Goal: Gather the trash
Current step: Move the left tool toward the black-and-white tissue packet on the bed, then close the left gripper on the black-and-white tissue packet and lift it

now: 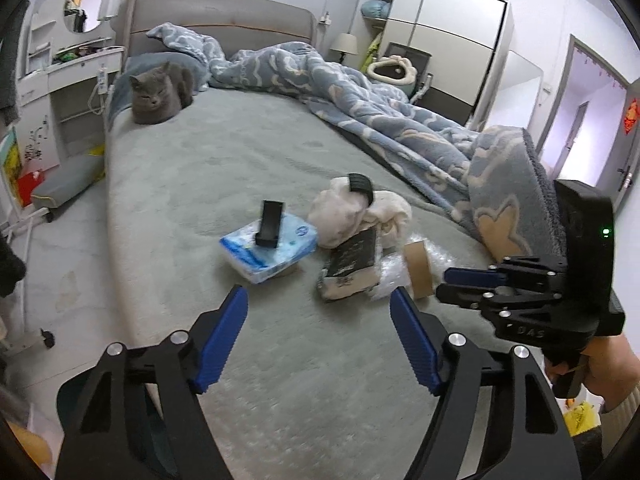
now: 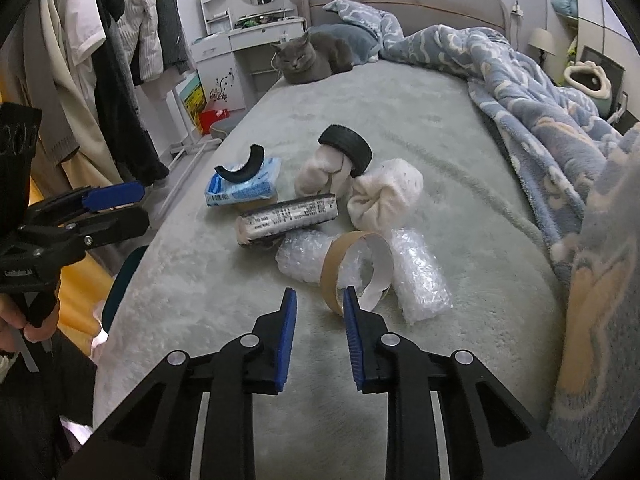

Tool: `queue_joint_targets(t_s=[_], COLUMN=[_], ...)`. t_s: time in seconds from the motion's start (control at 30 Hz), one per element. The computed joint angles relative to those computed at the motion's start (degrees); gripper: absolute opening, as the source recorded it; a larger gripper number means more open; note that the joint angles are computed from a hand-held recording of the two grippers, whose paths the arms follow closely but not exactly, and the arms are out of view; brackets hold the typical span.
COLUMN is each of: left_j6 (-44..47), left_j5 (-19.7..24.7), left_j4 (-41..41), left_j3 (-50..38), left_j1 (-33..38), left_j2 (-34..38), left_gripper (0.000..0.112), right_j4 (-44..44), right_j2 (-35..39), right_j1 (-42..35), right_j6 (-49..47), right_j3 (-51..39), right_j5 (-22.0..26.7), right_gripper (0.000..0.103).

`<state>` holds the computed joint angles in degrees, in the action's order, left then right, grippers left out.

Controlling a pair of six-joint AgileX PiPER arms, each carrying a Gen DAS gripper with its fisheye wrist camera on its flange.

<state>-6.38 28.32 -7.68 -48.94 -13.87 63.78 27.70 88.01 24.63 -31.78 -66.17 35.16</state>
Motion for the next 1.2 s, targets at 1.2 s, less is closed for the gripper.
queue_joint_targets(t_s=[1.2], left_j6=[35.9], left_j5=[5.5], left_j4=[-54.0], left_j3=[-5.2], left_j1=[11.1], left_j2=[22.2], left_gripper=[0.074], right_j4=[7.4], right_j2=[9.8], right_j1=[-3.2], right_j6=[-13.3], right_j3=[-8.8], right_j5=[7.7], right_gripper=[0.002])
